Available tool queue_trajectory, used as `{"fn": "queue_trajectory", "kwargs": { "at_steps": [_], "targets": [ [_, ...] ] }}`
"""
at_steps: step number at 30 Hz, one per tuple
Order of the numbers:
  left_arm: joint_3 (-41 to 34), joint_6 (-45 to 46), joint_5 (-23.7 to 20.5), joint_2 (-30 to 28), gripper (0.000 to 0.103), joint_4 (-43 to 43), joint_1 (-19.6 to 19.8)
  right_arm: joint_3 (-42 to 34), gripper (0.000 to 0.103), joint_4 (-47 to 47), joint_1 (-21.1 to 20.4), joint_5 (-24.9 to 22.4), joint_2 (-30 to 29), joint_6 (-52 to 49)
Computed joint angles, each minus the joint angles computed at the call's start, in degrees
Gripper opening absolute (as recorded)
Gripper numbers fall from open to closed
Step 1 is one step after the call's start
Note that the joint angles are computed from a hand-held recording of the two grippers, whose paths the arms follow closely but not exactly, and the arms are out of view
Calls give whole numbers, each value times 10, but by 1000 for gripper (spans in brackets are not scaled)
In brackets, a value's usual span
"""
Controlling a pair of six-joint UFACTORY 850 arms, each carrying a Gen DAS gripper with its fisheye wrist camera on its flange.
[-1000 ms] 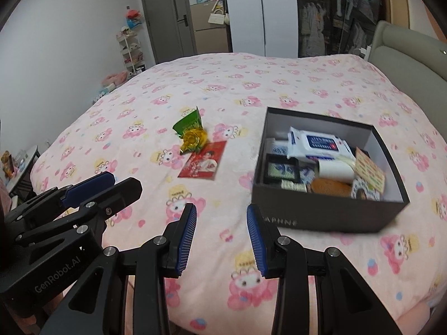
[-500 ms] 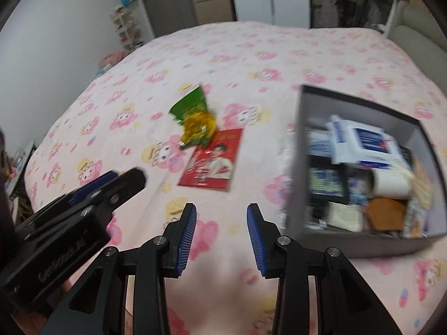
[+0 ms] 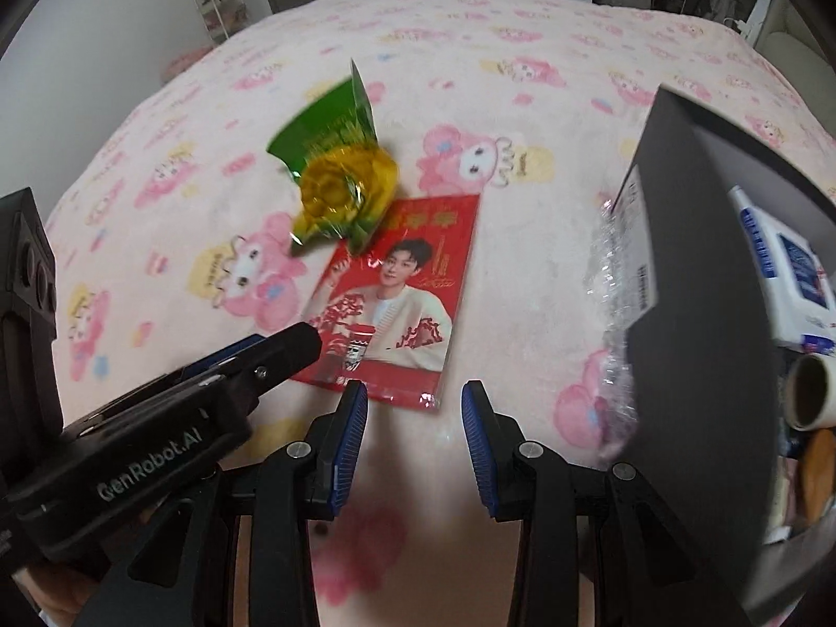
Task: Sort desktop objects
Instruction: 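Close the right gripper on the edge of the red photo card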
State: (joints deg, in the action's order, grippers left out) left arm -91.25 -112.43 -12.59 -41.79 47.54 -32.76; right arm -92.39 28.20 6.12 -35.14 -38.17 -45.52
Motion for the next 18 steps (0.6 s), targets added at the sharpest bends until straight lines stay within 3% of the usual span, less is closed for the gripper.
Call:
{"fn": "queue_trajectory", "kwargs": {
  "at_steps": [3,5,10,12,15,18],
  "targets": [
    [10,-37,28,0,41,31,5,-3,37,-23,4,32,-10,33],
    [7,-33,36,-5,41,26,7,-10,52,-28,2,46,-18,65],
    [14,-128,66,-6,38,111,12,-42,53,25,-7,6,-45,42],
    [8,-55,73,-9,29,47,13,-45,40,49,-11,-14,-46,13],
    [-5,60,44,-11,23,-52,4,-37,24,70,-15,-32,-38,-20],
    [14,19,2,11,21,0,-17,2,21,106,-21,-22,-6,-75]
  ]
}}
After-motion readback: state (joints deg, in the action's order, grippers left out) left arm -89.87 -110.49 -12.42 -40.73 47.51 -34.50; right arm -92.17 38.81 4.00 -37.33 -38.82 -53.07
